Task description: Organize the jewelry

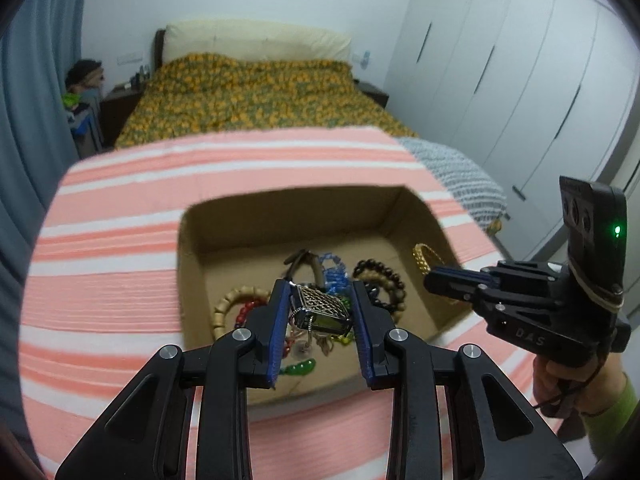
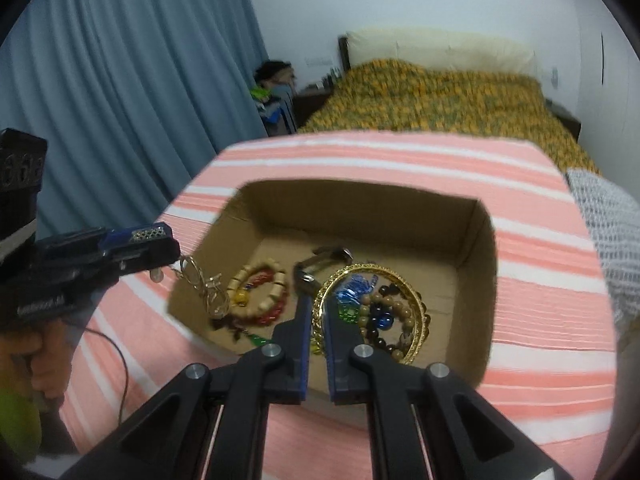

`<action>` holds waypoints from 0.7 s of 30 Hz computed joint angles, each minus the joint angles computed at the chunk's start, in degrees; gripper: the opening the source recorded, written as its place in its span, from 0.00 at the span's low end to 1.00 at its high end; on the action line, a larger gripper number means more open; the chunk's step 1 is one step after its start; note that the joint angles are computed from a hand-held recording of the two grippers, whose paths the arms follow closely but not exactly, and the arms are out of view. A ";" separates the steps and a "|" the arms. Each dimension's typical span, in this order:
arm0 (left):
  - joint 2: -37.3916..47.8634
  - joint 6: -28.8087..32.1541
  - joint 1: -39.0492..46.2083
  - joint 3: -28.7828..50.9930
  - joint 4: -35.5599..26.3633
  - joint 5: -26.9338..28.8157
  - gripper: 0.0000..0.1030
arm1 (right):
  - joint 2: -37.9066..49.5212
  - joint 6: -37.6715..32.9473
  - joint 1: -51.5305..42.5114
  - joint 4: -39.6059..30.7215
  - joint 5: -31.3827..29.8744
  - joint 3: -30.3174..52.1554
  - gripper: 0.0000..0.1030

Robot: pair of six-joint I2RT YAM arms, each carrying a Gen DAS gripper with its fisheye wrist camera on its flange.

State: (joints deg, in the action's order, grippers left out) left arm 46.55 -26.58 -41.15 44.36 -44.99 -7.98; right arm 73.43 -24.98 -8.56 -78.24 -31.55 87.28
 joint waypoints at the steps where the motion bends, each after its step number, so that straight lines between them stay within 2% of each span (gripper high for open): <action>1: 2.11 -0.02 0.51 -1.02 2.07 0.53 0.29 | 1.02 0.83 0.66 1.32 0.93 -1.07 0.06; 5: 7.31 -0.31 0.94 -4.00 7.10 0.61 0.31 | 2.88 2.64 2.33 4.58 2.14 -5.05 0.08; 7: 8.84 -0.94 0.51 -4.33 8.07 -0.68 0.43 | 3.32 3.84 2.99 5.59 2.73 -6.01 0.10; 8: 9.19 -1.51 0.00 -4.52 8.20 -1.58 0.61 | 3.75 3.98 2.78 5.72 2.71 -6.08 0.12; 9: 8.88 -2.36 -0.87 -4.85 8.10 -3.05 0.75 | 4.36 4.28 2.62 6.10 2.81 -5.98 0.24; 10: 8.28 -3.26 -2.05 -5.00 7.58 -5.01 0.80 | 4.14 4.55 2.20 6.46 2.96 -6.26 0.42; 11: 7.82 -3.26 -2.18 -4.84 6.97 -5.95 0.87 | 3.91 4.60 1.78 6.64 3.02 -6.36 0.51; 12: 7.38 -3.88 -3.29 -4.62 6.01 -8.03 0.90 | 3.08 4.80 1.15 7.02 3.06 -6.74 0.61; 17: 6.24 -7.34 -8.11 -2.54 0.85 -15.62 0.96 | 0.56 4.03 -1.16 5.01 3.32 -5.46 0.62; 21: 7.88 -15.17 -16.78 1.44 -7.67 -25.72 0.96 | -2.26 2.96 -2.95 2.43 2.58 -4.06 0.73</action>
State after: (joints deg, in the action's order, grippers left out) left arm 54.42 -41.75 -57.92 45.80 -52.66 -33.70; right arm 71.17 -22.02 -11.51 -75.80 -28.97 83.22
